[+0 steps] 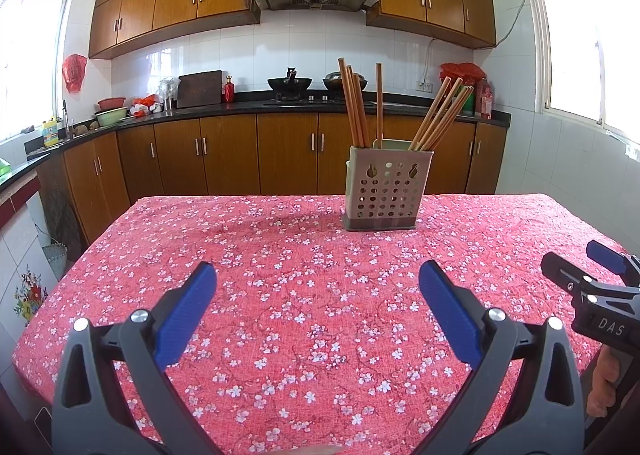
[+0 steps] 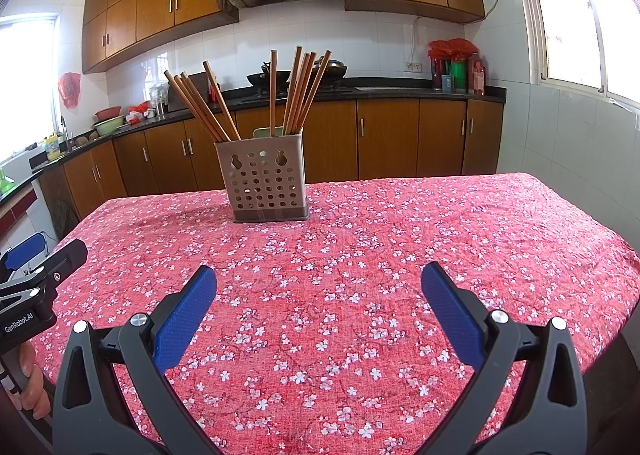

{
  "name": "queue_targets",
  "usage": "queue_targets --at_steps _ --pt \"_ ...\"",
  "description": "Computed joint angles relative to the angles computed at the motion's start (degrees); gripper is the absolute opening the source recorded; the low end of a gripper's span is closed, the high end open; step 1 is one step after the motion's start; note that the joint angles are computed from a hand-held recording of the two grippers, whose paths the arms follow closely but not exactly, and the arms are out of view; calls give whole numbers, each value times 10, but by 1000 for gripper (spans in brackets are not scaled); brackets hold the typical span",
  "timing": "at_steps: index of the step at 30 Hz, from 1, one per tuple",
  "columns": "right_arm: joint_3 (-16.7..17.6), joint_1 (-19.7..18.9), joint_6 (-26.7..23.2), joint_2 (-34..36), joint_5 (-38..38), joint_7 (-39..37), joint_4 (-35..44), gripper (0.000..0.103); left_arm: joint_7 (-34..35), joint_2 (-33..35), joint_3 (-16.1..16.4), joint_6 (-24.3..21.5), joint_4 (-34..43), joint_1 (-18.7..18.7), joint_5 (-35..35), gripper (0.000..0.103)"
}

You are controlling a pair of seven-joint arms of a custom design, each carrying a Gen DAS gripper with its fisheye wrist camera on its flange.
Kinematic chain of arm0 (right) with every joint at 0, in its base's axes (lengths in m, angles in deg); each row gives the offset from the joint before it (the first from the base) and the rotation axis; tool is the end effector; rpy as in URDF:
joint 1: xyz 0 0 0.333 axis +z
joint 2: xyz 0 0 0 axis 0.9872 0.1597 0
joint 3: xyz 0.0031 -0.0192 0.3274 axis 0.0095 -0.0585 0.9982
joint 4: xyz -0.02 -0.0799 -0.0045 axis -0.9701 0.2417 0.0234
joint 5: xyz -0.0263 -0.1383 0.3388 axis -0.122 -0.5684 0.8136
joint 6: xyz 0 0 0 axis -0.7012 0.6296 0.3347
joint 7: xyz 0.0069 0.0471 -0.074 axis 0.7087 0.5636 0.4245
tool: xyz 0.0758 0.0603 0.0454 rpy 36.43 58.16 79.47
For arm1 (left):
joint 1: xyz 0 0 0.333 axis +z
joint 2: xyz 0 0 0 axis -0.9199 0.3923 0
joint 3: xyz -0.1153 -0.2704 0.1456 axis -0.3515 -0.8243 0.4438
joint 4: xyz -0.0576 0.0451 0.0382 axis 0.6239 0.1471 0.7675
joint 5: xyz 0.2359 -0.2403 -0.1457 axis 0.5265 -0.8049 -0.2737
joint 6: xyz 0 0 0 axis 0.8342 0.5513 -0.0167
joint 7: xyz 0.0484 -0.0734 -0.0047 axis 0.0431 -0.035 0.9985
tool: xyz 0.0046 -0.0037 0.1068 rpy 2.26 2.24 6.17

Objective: Organize utensils

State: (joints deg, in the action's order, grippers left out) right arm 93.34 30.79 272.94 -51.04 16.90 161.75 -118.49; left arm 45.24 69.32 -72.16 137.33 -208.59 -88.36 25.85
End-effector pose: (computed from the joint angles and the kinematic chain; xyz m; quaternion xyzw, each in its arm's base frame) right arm 0.3857 0.2262 0.4415 -0.4975 0.6822 -0.4006 0.3560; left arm 0.4521 -0.2331 0.4405 -0.4916 0.6752 -0.4472 0.3202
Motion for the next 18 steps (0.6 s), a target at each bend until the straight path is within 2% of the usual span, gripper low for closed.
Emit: queue_targets --at_steps 18 --pt "0 1 1 -1 3 3 -3 101 6 0 1 -3 1 -1 -2 99"
